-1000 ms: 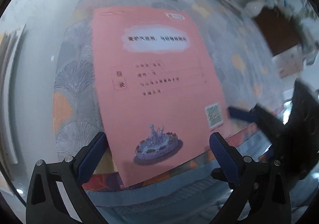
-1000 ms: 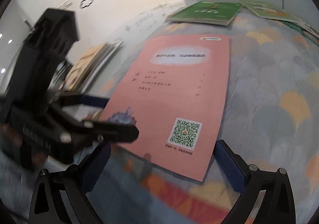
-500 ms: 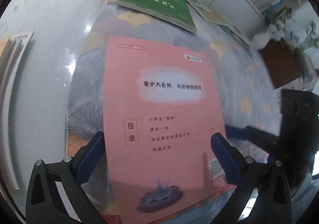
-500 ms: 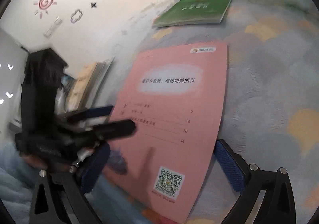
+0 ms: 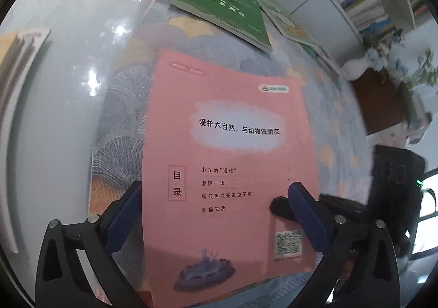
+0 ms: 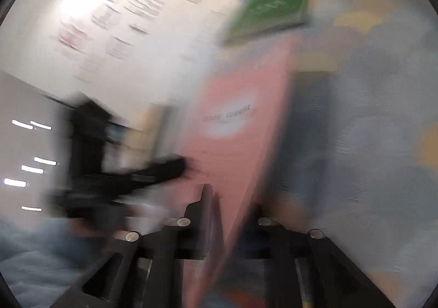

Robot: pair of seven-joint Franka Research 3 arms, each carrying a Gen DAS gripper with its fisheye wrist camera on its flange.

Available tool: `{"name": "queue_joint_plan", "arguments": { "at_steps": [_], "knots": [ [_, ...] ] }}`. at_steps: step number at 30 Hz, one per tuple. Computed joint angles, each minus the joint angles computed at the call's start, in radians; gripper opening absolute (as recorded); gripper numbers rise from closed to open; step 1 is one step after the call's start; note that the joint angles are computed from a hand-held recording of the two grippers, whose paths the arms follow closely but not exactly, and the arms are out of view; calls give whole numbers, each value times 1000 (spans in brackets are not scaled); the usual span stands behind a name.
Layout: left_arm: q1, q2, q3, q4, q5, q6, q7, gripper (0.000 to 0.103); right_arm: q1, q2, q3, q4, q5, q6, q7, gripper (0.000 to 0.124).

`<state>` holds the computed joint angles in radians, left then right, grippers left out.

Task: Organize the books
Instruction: 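Close the right tool on the pink booklet edge while the left tool holds it, then lift the pink booklet with both tools and carry it to the white table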

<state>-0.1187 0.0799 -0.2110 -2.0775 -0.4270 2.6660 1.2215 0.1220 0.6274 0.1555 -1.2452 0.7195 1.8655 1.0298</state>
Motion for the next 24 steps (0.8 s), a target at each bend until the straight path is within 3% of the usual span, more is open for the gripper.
{"name": "queue_joint_plan", "arguments": {
  "at_steps": [2,5,7,10,13,18,24],
  "knots": [
    [3,2,-4,4,-23,-6,28,101,42,-60,-18,-77,-65,99,-53,15],
    [18,-11,-11,-2,-180,-20,120,101,88,-120,-36,-145,-151,191,-87,17],
    [20,-23,-10,-4,-258,-32,171,101,130,-186,-49,-231,-230,301,-125,17],
    [11,-54,2,-12,-289,-60,198,101,153,-253,-41,-317,-259,420,-164,16],
    [6,-118,27,-56,-396,-51,274,101,133,-293,-17,-358,-160,474,-180,16],
    [-9,-251,101,-147,-506,16,313,101,117,-289,27,-304,31,460,-219,15],
    [45,-470,149,-292,-279,69,152,101,192,-286,75,-256,117,519,-274,16]
  ]
}}
